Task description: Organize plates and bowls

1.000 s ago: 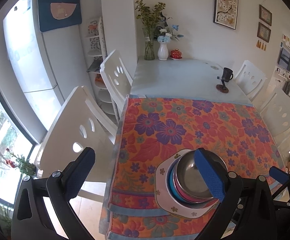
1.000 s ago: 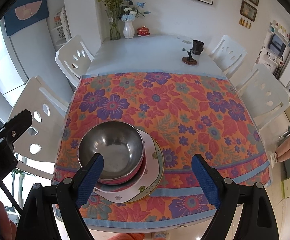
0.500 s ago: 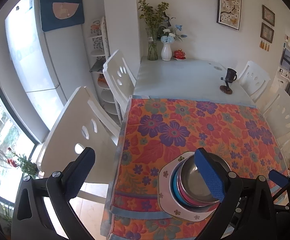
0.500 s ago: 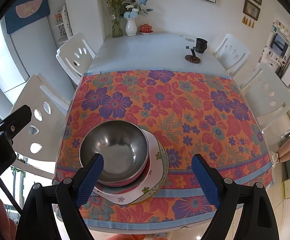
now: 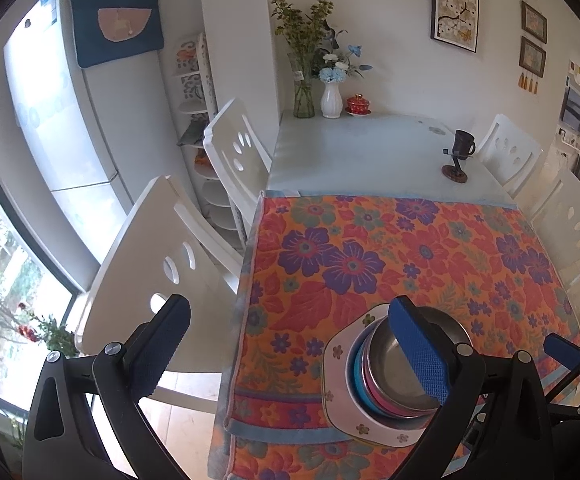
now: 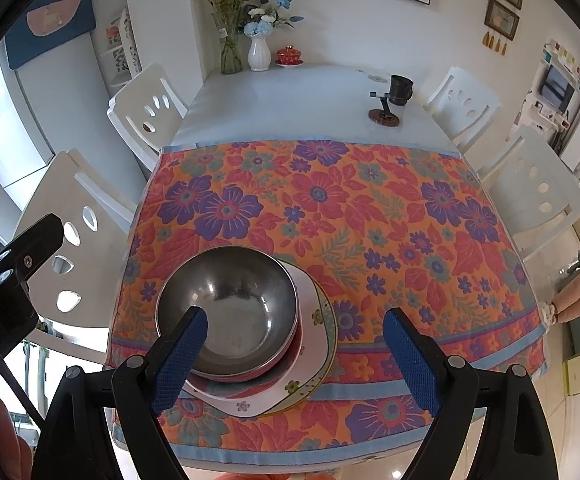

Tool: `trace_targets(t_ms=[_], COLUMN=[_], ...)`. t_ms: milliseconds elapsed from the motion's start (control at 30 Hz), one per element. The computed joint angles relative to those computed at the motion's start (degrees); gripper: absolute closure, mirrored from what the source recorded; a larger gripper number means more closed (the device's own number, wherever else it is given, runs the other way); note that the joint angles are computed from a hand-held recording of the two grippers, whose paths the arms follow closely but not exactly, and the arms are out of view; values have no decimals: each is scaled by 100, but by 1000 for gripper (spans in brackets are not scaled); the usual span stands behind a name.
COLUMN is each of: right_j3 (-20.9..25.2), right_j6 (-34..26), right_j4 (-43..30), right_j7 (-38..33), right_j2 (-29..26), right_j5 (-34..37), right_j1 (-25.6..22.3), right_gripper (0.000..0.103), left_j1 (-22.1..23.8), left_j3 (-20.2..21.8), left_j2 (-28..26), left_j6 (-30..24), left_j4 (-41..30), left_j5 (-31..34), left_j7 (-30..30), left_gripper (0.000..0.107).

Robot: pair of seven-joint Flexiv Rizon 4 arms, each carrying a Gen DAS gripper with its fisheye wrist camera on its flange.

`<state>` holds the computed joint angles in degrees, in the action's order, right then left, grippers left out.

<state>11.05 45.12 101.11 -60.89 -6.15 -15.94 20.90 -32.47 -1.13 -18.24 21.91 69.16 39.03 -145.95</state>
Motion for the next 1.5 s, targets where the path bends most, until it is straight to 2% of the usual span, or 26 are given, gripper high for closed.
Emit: trace_targets(t_ms=[133, 267, 433, 533, 1033, 1500], right_j3=[-24, -59, -23, -42, 40, 72], right_j6=[-36, 18, 34, 63, -224, -229], right_j4=[-18, 109, 79, 173, -66, -22], right_j7=[99, 367, 396, 607, 431, 482], right_j2=[-52, -19, -25, -12, -73, -45], right_j5=[-123, -733, -698, -1038, -398, -415], right_j1=[27, 91, 110, 154, 186, 263], right_gripper=[15, 15, 15, 15, 15, 15], left_j1=[71, 93, 163, 213, 270, 400], left_j3=[-18, 0, 4, -11, -59, -136], left_j2=[-16, 19, 67, 84, 283, 449], left_j6=[78, 192, 342, 403, 503, 574], left_j4=[19, 81, 188, 235, 494, 752], left_j5=[-109, -135, -209, -297, -294, -305], left_j7=[177, 207, 202, 224, 149, 106], left_gripper=[7, 7, 7, 7, 7, 7])
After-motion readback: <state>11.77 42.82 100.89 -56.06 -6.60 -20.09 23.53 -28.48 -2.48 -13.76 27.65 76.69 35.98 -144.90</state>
